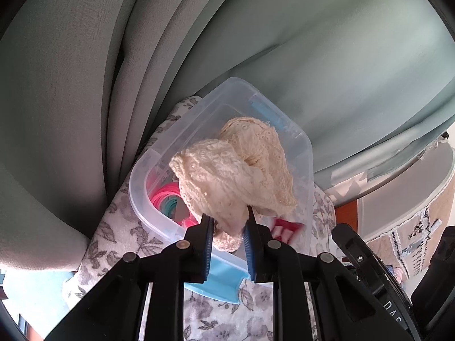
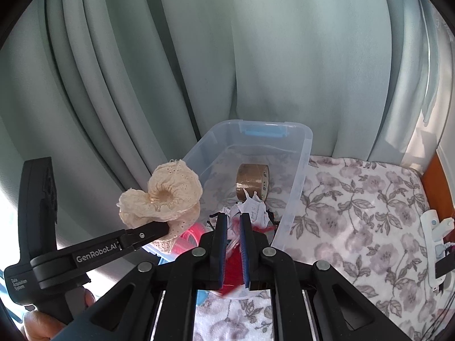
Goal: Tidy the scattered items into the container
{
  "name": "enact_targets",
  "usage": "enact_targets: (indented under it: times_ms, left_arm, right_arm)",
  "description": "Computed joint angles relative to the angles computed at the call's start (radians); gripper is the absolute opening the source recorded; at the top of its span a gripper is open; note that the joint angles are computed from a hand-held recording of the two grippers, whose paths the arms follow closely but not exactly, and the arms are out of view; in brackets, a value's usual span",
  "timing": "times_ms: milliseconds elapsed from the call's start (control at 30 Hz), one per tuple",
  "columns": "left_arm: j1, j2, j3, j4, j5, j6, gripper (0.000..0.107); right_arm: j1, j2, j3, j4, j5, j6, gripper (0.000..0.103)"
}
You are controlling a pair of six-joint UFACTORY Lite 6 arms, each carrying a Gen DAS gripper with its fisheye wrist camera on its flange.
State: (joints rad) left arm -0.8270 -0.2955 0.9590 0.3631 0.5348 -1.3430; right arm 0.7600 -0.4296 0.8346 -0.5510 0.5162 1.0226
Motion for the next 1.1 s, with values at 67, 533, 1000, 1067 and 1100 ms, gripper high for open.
enact_targets:
  times_ms: [67,533,1000,1067,1100]
  left_arm:
    - [-0.002,0.001,0.004,0.003,0.004,-0.002,0.019]
    - [-0.059,0.038,0.062,0.037,0.064,-0.048,0.052]
    - [-0.196,0.133,0.202,0.149,0.245,-0.137,0.067]
    - [-0.215,0.144,0.219,0.162,0.265,-0.151,0.068]
    - [-0.223,0.151,0.228,0.163,0.273,-0.152,0.068]
  right_arm:
    - [0.003,-0.007,-0.001,-0.010,0.006,0.008,0.010]
    - [0.010,-0.043,-0.013,-0.006,0.064,0.041,0.010]
    - [0.012,-0.152,-0.073,0.001,0.158,0.070,0.036]
    - [0.018,-0.177,-0.084,-0.006,0.177,0.081,0.046]
    - [0.018,-0.190,-0.090,-0.003,0.184,0.078,0.048]
